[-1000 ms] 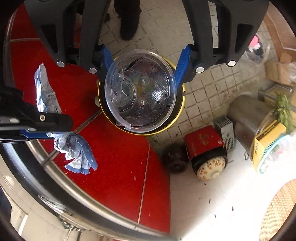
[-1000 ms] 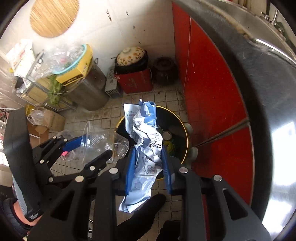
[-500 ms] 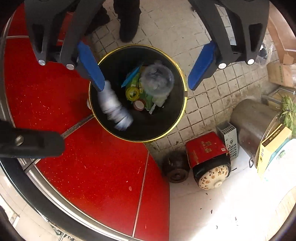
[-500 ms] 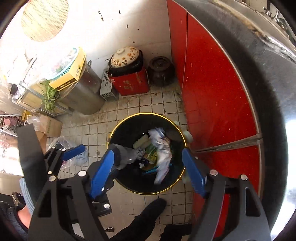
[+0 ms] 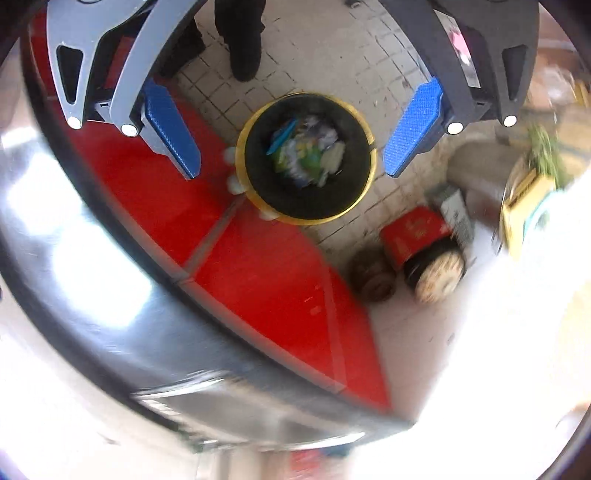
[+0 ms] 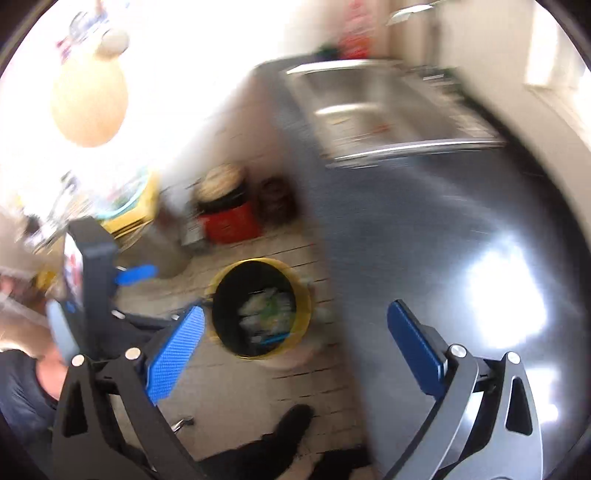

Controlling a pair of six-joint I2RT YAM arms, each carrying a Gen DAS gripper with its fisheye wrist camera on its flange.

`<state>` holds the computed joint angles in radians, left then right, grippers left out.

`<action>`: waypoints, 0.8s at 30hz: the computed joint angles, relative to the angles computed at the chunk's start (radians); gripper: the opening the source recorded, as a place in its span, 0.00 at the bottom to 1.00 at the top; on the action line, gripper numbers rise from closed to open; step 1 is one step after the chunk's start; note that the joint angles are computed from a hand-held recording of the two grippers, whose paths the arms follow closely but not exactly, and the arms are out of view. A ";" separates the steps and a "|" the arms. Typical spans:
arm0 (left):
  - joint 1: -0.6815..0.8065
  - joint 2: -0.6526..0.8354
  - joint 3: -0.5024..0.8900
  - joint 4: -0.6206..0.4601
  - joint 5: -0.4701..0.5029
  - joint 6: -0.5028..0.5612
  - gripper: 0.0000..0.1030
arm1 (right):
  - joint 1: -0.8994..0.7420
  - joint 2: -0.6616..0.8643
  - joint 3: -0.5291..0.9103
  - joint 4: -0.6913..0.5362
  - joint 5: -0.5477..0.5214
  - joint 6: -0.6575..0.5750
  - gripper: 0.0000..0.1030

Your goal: Collect trash

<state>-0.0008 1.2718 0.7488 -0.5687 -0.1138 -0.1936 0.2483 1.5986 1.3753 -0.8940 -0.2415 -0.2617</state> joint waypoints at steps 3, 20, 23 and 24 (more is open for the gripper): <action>-0.180 0.052 0.168 -0.087 -0.020 -0.049 0.94 | -0.216 -0.129 -0.031 -0.073 0.040 -0.073 0.93; -0.887 0.792 1.386 -0.446 0.022 -0.045 0.94 | -1.312 -0.107 0.203 -0.226 -0.052 -0.208 0.93; -0.928 0.891 1.562 -0.543 -0.006 -0.057 0.94 | -1.353 -0.042 0.263 -0.246 -0.075 -0.197 0.93; -0.944 0.925 1.627 -0.591 -0.027 -0.054 0.94 | -1.354 -0.029 0.273 -0.245 -0.070 -0.191 0.93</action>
<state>-0.9449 2.1970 2.3756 -1.1601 -0.1406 -0.2476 -1.1062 1.5698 1.6488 -1.1386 -0.3112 -0.4531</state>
